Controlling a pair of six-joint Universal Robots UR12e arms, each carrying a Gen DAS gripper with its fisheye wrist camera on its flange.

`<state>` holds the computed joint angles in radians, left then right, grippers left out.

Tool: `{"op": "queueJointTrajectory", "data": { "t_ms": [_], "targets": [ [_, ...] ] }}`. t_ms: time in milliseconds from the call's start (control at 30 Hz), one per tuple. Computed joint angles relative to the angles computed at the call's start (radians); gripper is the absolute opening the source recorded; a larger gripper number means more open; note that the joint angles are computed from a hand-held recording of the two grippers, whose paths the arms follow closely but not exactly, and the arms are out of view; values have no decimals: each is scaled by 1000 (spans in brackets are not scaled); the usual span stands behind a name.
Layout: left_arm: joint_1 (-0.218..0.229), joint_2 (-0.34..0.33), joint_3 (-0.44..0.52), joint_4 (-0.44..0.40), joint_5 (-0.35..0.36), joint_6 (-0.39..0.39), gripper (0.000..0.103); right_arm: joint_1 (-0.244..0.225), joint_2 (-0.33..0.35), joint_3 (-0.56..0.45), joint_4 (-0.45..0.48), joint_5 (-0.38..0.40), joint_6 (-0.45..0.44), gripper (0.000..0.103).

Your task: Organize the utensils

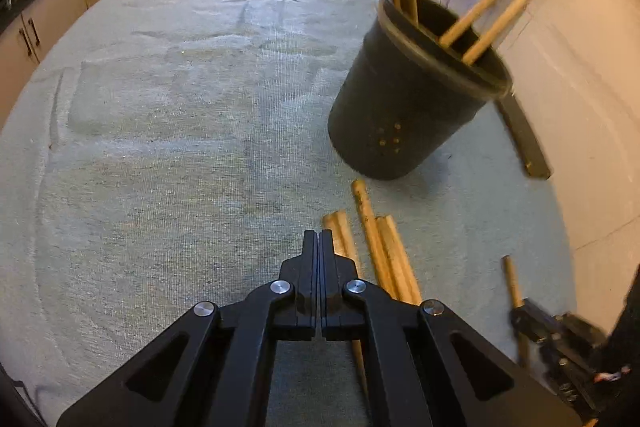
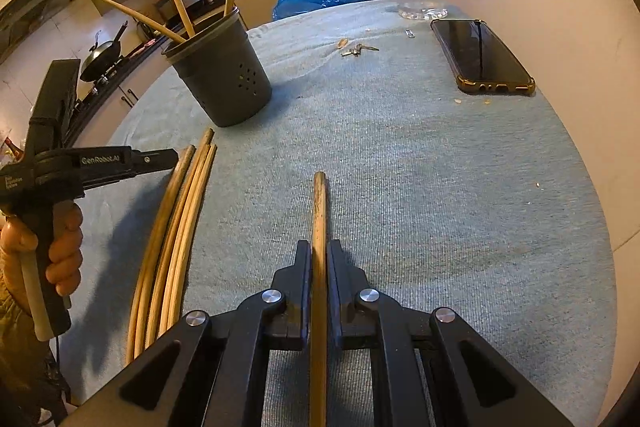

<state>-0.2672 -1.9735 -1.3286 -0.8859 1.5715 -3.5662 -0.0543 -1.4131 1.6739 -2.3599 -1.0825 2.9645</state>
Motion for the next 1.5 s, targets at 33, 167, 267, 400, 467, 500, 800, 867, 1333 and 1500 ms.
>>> {"op": "queueJointTrajectory", "data": {
  "t_ms": [33,167,267,400,467,500,800,867,1333,1500],
  "targets": [
    [-7,-3,0,13,25,12,0,0,0,0,0,0,1,9],
    [-3,-5,5,8,-17,13,1,-2,0,2,-4,9,6,9],
    [2,3,-10,33,-48,-3,5,-3,0,3,-6,10,6,9],
    [7,23,-49,89,-86,-26,23,-3,1,3,-10,14,6,9],
    [1,19,-45,83,-71,-10,24,-3,3,3,-11,15,5,9],
    [-6,7,-28,66,-53,0,24,-3,3,3,-11,15,6,9],
    [1,31,-86,140,-68,37,24,-9,2,7,-14,32,10,9],
    [6,40,-108,173,-82,34,24,-9,3,7,-16,36,11,9],
    [-52,4,-36,87,97,177,7,-5,5,3,-18,25,16,9],
    [-68,-5,-20,67,152,213,4,5,4,1,-21,-7,6,9]
  ]
}}
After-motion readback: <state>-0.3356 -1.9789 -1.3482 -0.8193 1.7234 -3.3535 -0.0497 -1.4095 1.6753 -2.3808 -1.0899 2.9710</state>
